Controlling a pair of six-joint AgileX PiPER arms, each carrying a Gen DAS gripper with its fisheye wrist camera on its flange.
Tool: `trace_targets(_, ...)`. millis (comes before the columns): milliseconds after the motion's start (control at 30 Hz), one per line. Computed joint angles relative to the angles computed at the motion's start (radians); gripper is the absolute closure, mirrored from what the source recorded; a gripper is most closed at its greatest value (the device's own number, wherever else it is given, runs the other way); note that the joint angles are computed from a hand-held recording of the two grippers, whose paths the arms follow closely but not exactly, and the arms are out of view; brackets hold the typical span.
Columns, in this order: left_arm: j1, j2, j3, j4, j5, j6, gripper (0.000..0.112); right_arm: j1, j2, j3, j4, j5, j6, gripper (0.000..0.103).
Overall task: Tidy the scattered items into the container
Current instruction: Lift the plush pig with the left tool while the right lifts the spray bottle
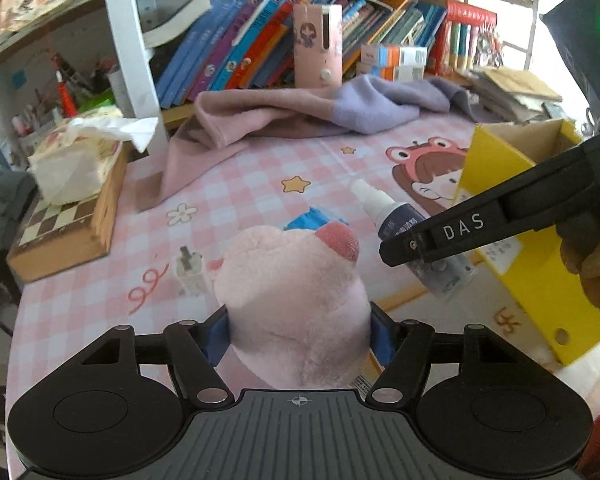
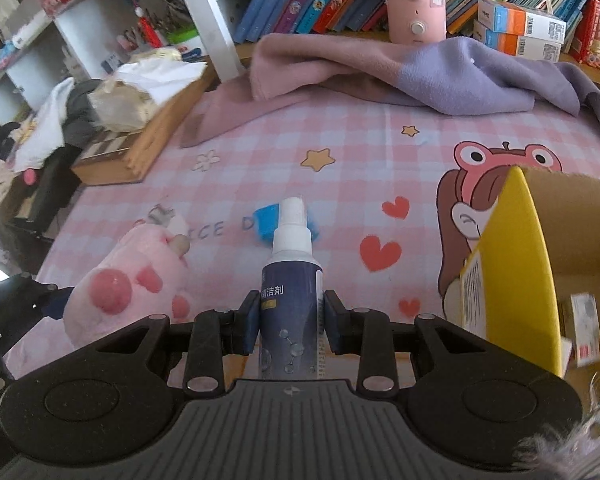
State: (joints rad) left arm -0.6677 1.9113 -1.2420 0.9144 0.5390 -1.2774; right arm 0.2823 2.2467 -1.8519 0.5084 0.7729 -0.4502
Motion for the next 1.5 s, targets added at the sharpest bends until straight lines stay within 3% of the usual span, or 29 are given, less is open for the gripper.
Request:
trace_targets(400,-0.192,-0.188,0.200,0.129,0.069,-0.293,0.045,-0.017,-0.323,0.477,0.166,-0.152,-0.259,0.073)
trace_targets(933,-0.582,-0.357,0.336,0.154,0.320,-0.608,0.045,-0.046,-0.786,1.006,0.318,-0.204,-0.504,0.073)
trace_targets(1267,-0.814,-0.370,0.342,0.144,0.453,-0.708,0.045,-0.093,-1.078,1.255,0.278,-0.215,-0.426,0.073)
trace_targets(1500,-0.896,-0.355,0.333,0.147,0.456,-0.736,0.045,-0.136,-1.258,1.355,0.184,-0.171,-0.304,0.073)
